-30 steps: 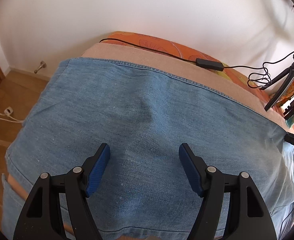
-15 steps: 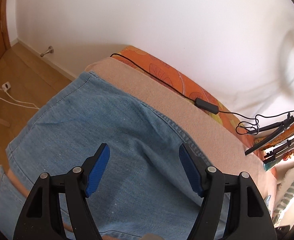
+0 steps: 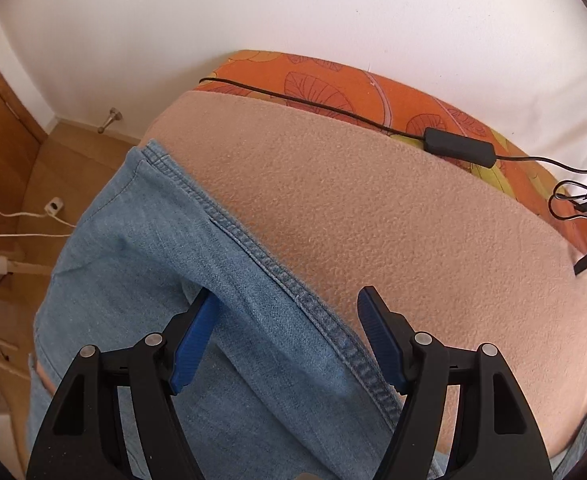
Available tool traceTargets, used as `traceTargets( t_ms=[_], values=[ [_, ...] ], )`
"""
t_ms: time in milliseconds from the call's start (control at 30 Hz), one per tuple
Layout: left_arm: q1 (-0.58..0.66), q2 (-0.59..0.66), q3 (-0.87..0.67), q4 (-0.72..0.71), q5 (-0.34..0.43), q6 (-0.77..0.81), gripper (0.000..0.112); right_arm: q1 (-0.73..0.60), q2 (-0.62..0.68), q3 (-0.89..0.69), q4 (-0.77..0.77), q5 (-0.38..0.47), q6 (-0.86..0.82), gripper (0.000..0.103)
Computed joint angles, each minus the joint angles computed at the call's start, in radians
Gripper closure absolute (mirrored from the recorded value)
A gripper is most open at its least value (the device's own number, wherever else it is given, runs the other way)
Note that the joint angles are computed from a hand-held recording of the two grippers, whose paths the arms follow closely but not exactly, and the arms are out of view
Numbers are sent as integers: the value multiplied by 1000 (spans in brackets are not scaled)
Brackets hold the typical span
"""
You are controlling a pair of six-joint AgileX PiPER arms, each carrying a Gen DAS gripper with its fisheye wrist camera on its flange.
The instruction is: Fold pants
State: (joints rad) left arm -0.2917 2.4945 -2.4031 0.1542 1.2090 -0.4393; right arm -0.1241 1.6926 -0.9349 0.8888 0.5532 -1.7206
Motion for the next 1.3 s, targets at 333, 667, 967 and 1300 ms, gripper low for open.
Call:
traceTargets(
  t_ms=[333, 667, 967, 1300],
  values=[
    [150, -335, 682, -216, -628, 96, 109, -22, -37, 3, 50, -14, -8, 102],
    [260, -697, 1062, -529, -854, 415, 110, -59, -131, -65, 2, 2, 184, 102],
    [401, -1128, 1462, -1075, -851, 954, 110, -59, -411, 70, -124, 60, 291, 102],
    [742, -1518, 1944, -1239, -597, 1279, 110, 12, -695, 307, -309, 177, 449, 102]
  ],
)
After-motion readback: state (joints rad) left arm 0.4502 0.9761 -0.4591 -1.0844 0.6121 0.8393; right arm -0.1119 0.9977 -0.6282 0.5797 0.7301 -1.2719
